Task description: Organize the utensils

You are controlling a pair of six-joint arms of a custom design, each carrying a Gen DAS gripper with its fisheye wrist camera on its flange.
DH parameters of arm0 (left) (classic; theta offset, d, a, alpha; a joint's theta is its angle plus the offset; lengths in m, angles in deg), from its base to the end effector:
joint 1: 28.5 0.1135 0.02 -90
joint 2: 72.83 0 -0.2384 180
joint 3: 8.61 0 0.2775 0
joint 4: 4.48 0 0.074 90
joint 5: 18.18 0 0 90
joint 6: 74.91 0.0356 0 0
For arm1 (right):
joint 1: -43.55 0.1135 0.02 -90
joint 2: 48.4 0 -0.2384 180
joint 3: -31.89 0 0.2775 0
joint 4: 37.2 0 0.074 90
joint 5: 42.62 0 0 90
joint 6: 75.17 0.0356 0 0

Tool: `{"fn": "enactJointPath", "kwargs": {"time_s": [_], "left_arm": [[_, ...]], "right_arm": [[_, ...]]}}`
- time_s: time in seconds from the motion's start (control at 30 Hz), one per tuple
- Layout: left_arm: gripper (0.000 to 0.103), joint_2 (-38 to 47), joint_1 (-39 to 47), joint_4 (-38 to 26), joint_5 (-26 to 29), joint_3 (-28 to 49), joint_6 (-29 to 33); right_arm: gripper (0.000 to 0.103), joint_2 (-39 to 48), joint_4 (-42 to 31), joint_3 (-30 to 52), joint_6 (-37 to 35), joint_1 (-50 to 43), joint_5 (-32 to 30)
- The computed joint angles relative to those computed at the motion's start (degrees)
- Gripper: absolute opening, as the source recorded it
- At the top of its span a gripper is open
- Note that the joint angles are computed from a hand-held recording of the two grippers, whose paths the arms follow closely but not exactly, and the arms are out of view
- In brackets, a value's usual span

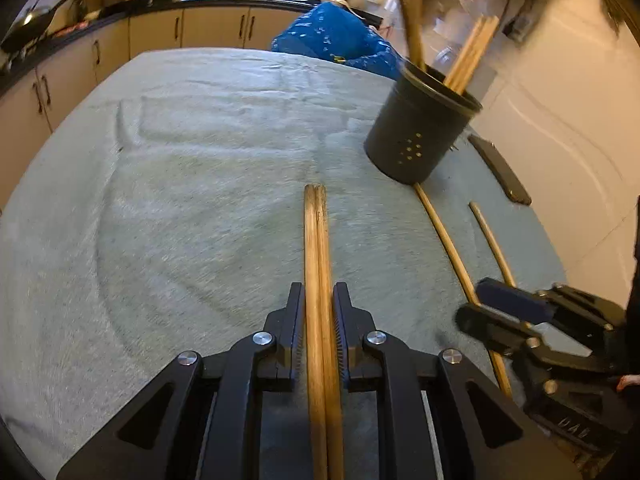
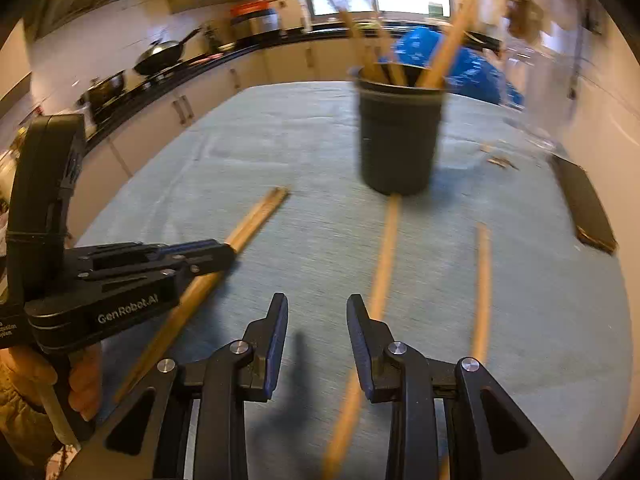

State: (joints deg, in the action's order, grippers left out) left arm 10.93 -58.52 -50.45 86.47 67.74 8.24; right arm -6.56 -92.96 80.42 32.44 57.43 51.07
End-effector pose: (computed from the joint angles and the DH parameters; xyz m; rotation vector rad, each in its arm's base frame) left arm 0.2847 -0.1749 0.2277 0.6193 2.4802 -0.5787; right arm 0.1848 0.0433 0.2221 0.1084 2.4297 0.1709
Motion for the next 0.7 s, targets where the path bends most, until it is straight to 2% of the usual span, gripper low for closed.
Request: {"fn": "enactJointPath", "kwargs": {"time_s": [0.17,0.3,0.43,0.57,0.7], "left_arm": [[0.015,-4.5,5.2,-2.3,-3.3,-2.1,-0.7],[0.015,-7.4,10.5,-4.0,-0.9,-3.0,-0.3],[0.016,-10.6,13.4,-4.5,1.0,-4.3,0.0],[0.02,-13.4,14.6,-4.5,2.6,-6.1,0.7],[0.02,-14.2,14.3,-3.7,3.5,-6.9,0.7]], "right_arm": [[0.033,9.7,5.3,3.8,1.4,3.7,-0.8],[0.033,19.5,9.9,8.4,3.0,7.1,-1.7],[0.032,27.7,9.8,13.1,4.6,11.1,3.5],[0.032,27.0,10.3,12.1,7.3,11.0,5.3],[0.032,24.2,11.9,9.8,10.2,8.7,4.6]]}}
